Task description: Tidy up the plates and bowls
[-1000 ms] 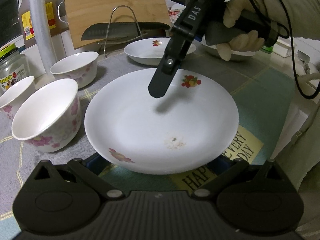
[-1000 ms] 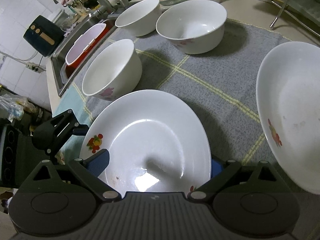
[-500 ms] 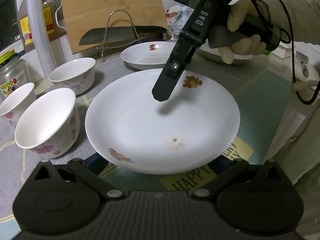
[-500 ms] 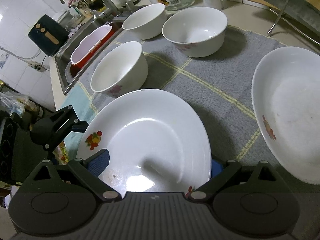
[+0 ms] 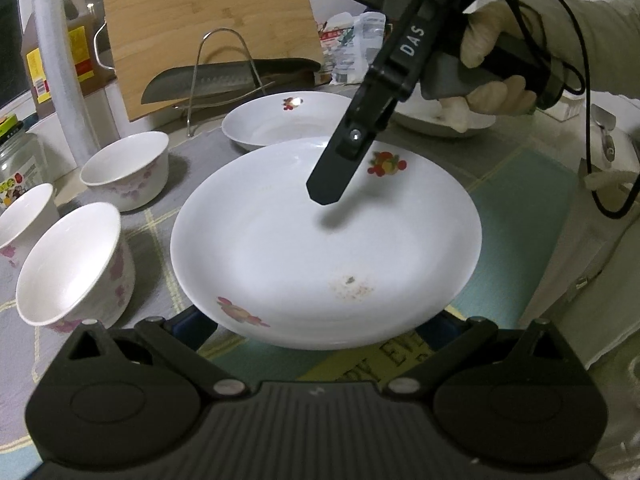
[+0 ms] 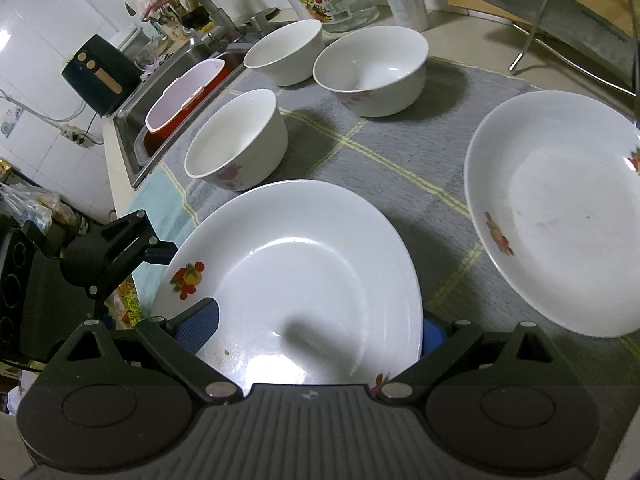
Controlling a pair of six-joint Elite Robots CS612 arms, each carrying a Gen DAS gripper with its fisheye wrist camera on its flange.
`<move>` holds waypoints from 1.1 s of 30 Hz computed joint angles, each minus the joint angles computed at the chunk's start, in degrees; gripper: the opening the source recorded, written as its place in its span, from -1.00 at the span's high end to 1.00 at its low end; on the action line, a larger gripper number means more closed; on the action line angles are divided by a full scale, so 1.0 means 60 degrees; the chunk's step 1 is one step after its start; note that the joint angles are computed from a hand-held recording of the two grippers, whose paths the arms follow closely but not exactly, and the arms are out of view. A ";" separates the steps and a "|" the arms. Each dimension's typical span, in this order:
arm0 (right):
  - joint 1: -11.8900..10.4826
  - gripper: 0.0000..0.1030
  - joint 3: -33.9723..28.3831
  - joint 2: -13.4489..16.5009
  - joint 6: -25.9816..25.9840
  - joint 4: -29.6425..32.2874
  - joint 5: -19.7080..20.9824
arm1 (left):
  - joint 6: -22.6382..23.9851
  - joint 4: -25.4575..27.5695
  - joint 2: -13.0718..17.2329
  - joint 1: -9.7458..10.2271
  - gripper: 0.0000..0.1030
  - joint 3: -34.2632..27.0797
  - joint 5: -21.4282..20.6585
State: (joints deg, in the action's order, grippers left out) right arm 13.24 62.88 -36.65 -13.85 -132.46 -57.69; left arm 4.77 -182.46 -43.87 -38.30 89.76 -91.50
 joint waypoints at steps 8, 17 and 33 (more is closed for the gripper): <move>-0.0154 -0.95 0.0351 -0.0222 -0.0190 -0.0145 0.0049 | -0.0125 0.0127 0.0055 -0.0146 -1.00 -0.0197 0.0139; -0.0395 -0.95 0.0681 -0.0450 -0.0449 -0.0217 0.0103 | -0.0208 0.0330 0.0196 -0.0319 -1.00 -0.0574 0.0236; -0.0864 -0.95 0.1540 -0.0891 -0.0254 -0.0993 0.0179 | -0.0033 0.0816 0.0520 -0.0521 -1.00 -0.1390 0.0008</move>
